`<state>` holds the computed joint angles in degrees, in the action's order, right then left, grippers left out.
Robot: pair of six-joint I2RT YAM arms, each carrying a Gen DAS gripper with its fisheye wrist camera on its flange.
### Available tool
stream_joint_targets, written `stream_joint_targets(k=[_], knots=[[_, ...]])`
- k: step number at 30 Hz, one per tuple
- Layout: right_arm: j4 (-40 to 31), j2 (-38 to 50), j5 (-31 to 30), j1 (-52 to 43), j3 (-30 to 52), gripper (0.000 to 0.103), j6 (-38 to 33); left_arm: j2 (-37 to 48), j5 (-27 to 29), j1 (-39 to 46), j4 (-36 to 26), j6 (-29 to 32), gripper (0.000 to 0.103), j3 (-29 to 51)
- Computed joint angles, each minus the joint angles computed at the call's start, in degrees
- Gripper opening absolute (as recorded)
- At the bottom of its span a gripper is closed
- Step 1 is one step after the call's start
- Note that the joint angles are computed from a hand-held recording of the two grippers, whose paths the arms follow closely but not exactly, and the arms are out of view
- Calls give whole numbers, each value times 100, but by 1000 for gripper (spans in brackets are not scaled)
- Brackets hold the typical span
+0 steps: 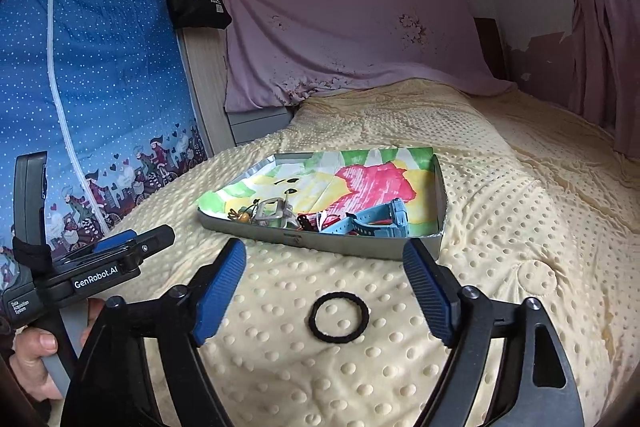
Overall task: Organize jewelry
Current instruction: 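Move both tools toward the small silver ring and black hair tie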
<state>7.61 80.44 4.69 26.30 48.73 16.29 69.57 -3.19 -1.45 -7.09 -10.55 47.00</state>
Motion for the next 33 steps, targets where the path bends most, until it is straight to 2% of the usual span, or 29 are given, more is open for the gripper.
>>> stream_joint_targets(k=[2, 6, 12, 17, 23, 33], knots=[[110, -324, 41, 84, -304, 94, -32, -418, -81, -27, 38, 57, 96, -296], [60, -960, 293, 343, -771, 94, -63, -1230, -181, -107, -127, 195, 102, -739], [-198, -1749, 761, 768, -1253, 96, -44, -2374, -364, -231, -444, 442, 103, -1269], [-417, -2271, 1234, 1170, -1510, 96, -62, -2946, -322, -180, -779, 553, 103, -1489], [-502, -2354, 1442, 1333, -1553, 96, -13, -3036, -35, 165, -843, 683, 103, -1672], [-122, -1411, 1094, 999, -1258, 96, -54, -2252, 146, 448, -284, 878, 103, -1677]])
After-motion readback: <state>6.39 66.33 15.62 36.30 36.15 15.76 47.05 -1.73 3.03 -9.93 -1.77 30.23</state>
